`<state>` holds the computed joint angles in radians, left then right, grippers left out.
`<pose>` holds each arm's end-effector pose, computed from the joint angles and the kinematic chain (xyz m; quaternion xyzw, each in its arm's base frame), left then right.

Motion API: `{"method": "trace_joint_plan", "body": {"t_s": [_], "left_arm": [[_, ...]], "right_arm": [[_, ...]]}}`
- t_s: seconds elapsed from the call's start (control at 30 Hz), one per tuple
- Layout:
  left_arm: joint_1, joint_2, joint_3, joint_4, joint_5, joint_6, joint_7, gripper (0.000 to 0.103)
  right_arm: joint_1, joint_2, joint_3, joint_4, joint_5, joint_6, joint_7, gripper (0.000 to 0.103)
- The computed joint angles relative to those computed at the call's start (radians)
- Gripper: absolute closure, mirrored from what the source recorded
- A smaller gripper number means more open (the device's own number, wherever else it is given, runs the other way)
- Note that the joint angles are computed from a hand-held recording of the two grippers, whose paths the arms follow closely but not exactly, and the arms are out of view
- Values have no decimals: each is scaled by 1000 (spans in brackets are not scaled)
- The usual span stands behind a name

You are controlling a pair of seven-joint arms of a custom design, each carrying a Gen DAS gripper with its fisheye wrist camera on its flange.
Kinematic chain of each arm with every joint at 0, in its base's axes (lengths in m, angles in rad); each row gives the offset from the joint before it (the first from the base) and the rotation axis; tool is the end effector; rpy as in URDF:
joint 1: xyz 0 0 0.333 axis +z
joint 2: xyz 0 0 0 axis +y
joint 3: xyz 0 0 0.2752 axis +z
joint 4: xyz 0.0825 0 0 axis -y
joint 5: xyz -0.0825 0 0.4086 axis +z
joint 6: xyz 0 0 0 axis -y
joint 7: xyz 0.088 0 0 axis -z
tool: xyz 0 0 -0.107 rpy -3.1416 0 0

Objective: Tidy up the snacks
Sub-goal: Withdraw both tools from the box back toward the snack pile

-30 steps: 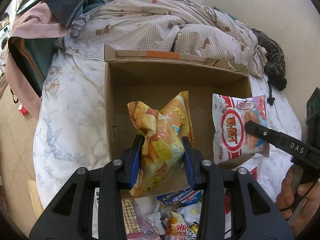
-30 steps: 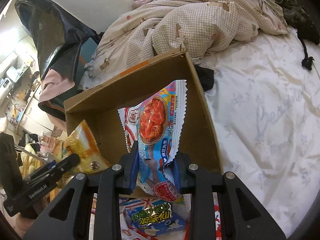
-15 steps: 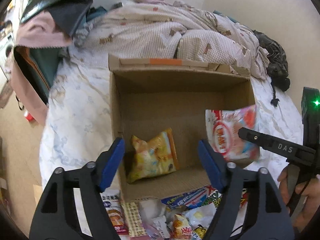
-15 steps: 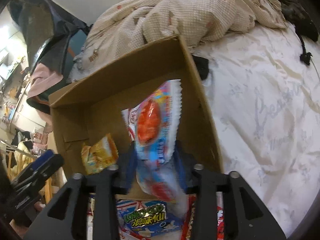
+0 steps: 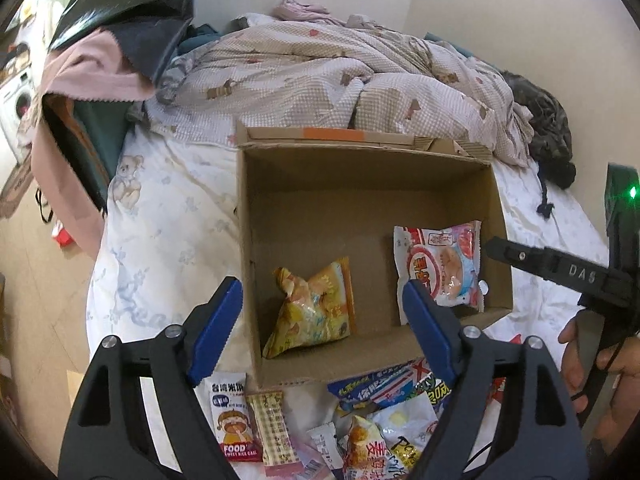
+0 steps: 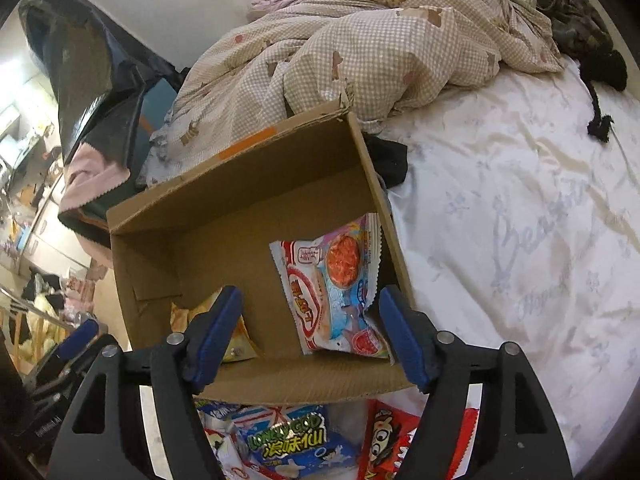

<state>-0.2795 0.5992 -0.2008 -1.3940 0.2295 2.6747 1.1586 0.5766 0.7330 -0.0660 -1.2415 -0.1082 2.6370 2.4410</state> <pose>0.6902 -0.3292 0.4006 -0.6090 0.7158 -0.3084 0.1471 0.6793 0.4007 0.3680 -0.5788 0.7457 -0.0888 0.3179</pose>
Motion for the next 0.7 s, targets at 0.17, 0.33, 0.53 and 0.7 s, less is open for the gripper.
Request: {"method": "trace_joint_plan", "body": {"t_s": [0.17,0.33,0.53,0.7], "left_arm": [[-11,-42,36,-48,23,11,-86,23],[-86,-125,143,-143,215,69,-278,21],[-115,-237,194,-274,467,149,-502,4],[-88,-285,154,-322,548,92,-566,4]], "right_arm": [[7,-19,-6,-30,-11,16,0,29],[-25,-64,48,-113,41,108,-66,29],[68,-174,-51,-247,-51,130,45,29],[145,-278,-126,-355,-260,92,210,18]]}}
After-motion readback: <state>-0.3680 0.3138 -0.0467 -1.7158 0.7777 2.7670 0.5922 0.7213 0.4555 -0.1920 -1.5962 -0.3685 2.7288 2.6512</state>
